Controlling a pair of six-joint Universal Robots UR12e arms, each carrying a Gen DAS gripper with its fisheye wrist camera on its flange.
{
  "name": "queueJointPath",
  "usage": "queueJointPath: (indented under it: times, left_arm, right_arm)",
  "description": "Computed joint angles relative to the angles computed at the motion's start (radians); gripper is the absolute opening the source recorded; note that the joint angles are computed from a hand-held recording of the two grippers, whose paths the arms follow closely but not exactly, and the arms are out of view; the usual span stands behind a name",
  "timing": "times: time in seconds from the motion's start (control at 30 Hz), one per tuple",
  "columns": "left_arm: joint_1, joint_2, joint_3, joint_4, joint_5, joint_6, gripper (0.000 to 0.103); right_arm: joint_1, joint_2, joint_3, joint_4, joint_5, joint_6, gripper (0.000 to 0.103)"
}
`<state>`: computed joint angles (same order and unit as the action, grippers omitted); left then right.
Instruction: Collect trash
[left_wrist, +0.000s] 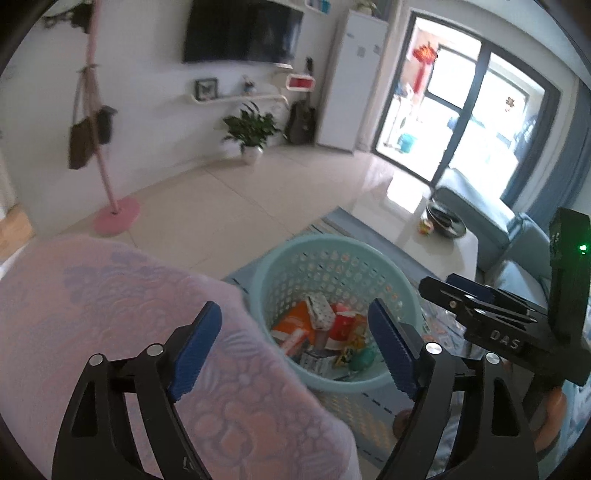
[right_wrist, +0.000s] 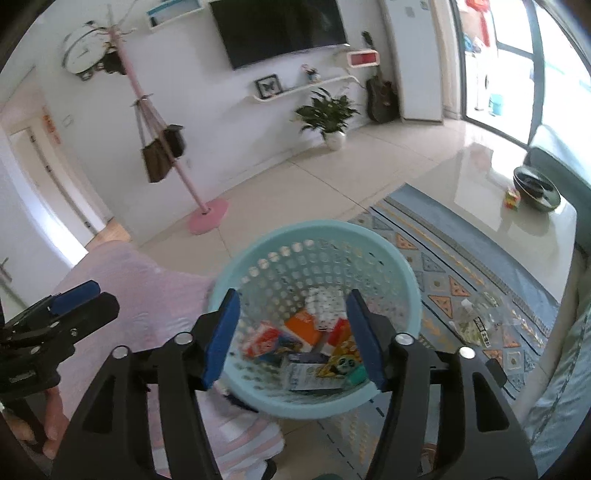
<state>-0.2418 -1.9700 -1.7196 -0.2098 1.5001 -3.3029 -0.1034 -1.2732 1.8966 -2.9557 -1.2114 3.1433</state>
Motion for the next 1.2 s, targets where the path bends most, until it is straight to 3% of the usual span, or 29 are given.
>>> queueJointPath:
  times: [0.07,0.2,0.33,0.43,0.5,0.6,0.9,1.03,1.2]
  left_arm:
    - [-0.004,0.023,-0.032,0.033,0.033,-0.008,0.081]
    - [-0.027,0.072,-0.116,0.127,0.17,-0.035,0.082]
    - [-0.057,0.091,-0.175,0.22,0.326,-0.044,0.084]
    - [-0.097,0.062,-0.211,0.405,0.536,-0.028,0.084]
    - [-0.105,0.05,-0.222,0.462,0.595,-0.032,0.086]
    - [-0.094,0.056,-0.234,0.467,0.574,-0.082,0.087]
    - [-0.079,0.061,-0.242,0.448,0.552,-0.105,0.088]
    - [-0.083,0.061,-0.249,0.467,0.566,-0.105,0.091]
    - [-0.089,0.06,-0.253,0.47,0.574,-0.109,0.091]
  right_arm:
    - [0.001,-0.018,0.022,-0.035,0.022,0.001,0.07]
    - [-0.012,-0.048,0.069,-0.113,0.129,0.031,0.075]
    - [0.011,-0.069,0.112,-0.222,0.09,0.032,0.075]
    - [0.018,-0.073,0.132,-0.273,0.111,0.037,0.076]
    - [0.026,-0.075,0.14,-0.297,0.097,0.038,0.076]
    - [0.052,-0.078,0.155,-0.348,0.008,0.011,0.076]
    - [0.111,-0.054,0.208,-0.576,-0.197,-0.012,0.076]
    - [0.126,-0.043,0.227,-0.65,-0.248,-0.009,0.076]
    - [0.126,-0.042,0.227,-0.644,-0.257,-0.01,0.076]
